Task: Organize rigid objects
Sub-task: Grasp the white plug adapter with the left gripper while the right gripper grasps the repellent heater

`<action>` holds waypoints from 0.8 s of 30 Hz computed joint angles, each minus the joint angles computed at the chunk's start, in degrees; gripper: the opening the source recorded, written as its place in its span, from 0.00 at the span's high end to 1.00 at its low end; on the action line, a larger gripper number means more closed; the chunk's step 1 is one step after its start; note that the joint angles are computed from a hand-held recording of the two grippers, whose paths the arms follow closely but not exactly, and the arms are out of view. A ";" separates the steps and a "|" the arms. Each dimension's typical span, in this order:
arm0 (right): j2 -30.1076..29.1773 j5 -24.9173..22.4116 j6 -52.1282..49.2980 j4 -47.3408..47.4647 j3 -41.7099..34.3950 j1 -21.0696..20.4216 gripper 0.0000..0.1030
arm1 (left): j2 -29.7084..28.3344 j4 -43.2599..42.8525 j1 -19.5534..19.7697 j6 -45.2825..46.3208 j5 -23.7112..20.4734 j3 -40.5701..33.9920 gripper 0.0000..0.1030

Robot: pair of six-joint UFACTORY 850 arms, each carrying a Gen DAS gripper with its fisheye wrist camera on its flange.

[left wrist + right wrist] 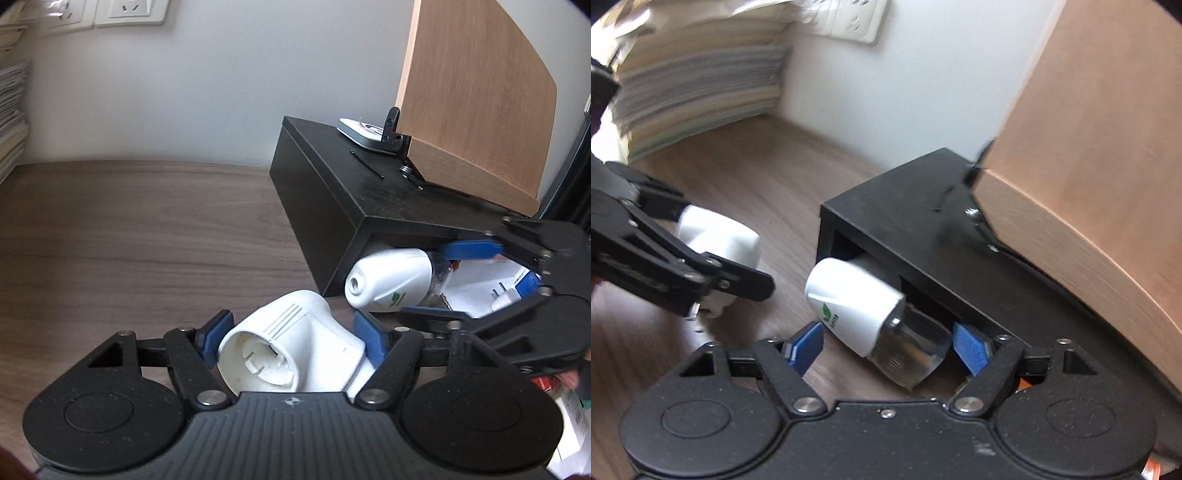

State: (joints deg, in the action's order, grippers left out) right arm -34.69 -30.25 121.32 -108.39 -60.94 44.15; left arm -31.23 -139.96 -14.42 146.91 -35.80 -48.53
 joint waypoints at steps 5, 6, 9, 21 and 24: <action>-1.73 5.04 2.35 -1.52 -2.23 -1.71 0.16 | -0.75 0.67 0.64 -2.73 0.08 -0.76 0.29; -1.36 6.32 6.51 -4.05 -1.87 -1.83 0.33 | -0.68 0.42 0.68 -2.68 0.07 -0.69 0.29; -0.69 8.05 12.29 -6.46 -1.03 -1.29 0.50 | -0.04 -0.01 1.04 -2.72 -0.33 0.06 0.29; 5.49 -1.51 44.37 -13.85 7.91 4.43 0.52 | 3.50 -1.38 0.70 -3.10 -1.71 3.86 0.29; 8.47 -4.53 44.15 -11.18 10.68 6.09 0.52 | 5.36 -3.20 -0.64 -1.89 -2.37 5.49 0.29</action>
